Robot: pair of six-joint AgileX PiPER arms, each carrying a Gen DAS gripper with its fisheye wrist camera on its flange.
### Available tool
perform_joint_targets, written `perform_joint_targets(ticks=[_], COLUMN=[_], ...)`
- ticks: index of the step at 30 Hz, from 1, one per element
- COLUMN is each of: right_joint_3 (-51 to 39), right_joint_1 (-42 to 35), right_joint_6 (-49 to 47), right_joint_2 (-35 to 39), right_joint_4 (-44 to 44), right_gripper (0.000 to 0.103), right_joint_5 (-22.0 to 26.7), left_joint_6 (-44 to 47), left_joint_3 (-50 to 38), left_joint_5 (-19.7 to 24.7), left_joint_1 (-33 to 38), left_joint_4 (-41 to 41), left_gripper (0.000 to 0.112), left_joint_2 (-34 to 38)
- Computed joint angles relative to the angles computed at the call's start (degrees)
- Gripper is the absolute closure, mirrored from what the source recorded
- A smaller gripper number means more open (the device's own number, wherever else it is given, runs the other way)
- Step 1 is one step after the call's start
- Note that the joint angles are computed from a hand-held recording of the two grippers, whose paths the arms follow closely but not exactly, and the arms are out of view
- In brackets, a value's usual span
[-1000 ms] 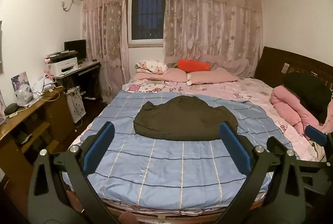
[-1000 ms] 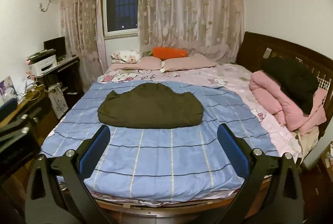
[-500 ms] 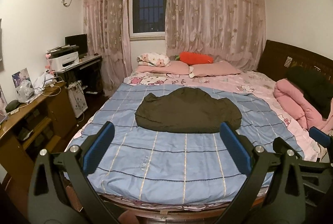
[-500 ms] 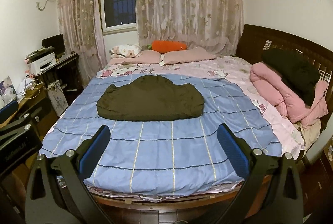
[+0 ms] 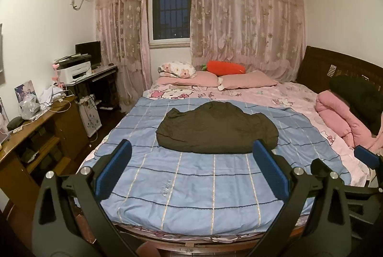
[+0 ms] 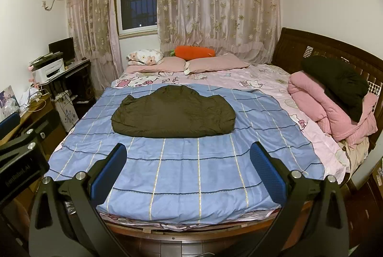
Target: Fold large clothes
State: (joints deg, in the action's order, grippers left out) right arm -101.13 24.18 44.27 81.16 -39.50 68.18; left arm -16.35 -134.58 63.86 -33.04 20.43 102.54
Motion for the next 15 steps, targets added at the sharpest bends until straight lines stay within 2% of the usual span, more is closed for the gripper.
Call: perform_joint_targets(ticks=[4, 15], right_joint_3=[-0.1, 0.6], right_joint_1=[0.0, 0.1], right_joint_6=[0.0, 0.5], right_joint_2=[0.1, -0.2], right_joint_4=[0.1, -0.4], right_gripper=[0.002, 0.002], right_joint_5=[0.1, -0.2], left_joint_6=[-1.2, -1.5], left_joint_3=[3.3, 5.0], left_joint_5=[-1.8, -2.8], left_joint_1=[0.1, 0.3], left_joint_4=[0.5, 0.7], left_gripper=[0.012, 0.012], left_joint_2=[-1.4, -2.3])
